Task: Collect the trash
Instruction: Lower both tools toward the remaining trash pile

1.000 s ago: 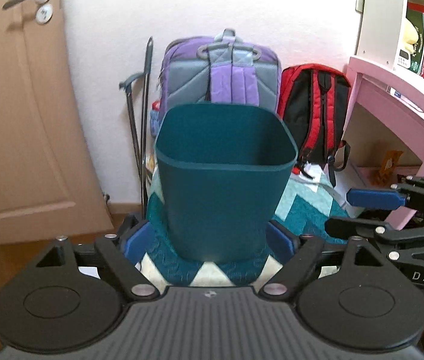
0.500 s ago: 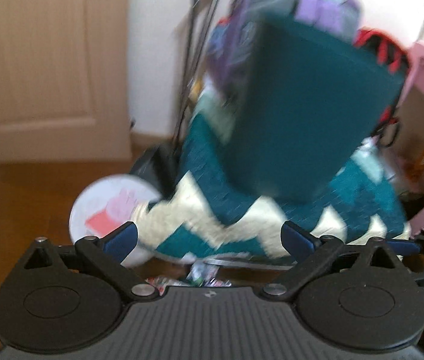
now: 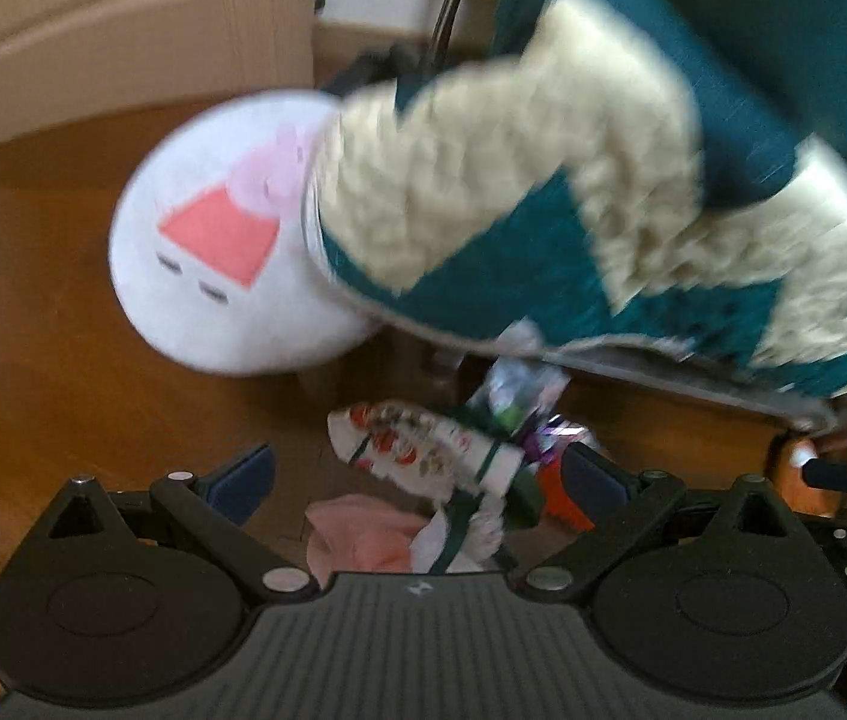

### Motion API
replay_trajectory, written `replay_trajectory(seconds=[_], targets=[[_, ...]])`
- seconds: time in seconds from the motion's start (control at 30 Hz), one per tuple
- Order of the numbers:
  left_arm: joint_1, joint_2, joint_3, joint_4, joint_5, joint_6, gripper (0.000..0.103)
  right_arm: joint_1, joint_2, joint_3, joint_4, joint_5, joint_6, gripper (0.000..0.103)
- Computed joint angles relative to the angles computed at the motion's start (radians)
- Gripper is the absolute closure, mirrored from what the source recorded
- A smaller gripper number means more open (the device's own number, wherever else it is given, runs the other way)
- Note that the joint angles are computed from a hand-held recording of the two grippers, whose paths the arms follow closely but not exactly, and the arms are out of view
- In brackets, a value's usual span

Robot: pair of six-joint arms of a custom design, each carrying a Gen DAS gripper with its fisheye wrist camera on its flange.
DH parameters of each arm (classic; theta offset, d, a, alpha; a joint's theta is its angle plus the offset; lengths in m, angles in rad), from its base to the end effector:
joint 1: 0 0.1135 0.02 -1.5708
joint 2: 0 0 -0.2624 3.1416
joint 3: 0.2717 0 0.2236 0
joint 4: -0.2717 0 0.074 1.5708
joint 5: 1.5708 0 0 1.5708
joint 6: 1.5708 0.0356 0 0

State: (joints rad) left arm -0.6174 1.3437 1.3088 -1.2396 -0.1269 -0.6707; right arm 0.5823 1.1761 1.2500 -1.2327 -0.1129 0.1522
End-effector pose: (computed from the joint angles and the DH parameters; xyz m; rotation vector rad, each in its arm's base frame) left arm 0.1740 -0.1180 0.3171 -0.1021 2.8254 -0.1097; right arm 0.1425 0.0986 0.3313 -0.6243 2.7047 0.3546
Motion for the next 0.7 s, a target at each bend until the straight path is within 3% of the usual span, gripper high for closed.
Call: replay_trajectory(seconds=[0.13,0.37,0.7], targets=[[0.039,0.07,-0.166,0.174,0.04,0.028,0.001,0.003,0.048,-0.166,0.139,0.009,-0.048,0.056],[0.093,0.226,-0.335,0.449,0.093,-0.008,0.001,0.013,0.19,-0.367,0.398,-0.001,-0.106,0.056],[0.129,0.422,-0.427,0.688,0.172,-0.11,0.002,0.009,0.32,-0.533,0.635,-0.103,0.014,0.059]])
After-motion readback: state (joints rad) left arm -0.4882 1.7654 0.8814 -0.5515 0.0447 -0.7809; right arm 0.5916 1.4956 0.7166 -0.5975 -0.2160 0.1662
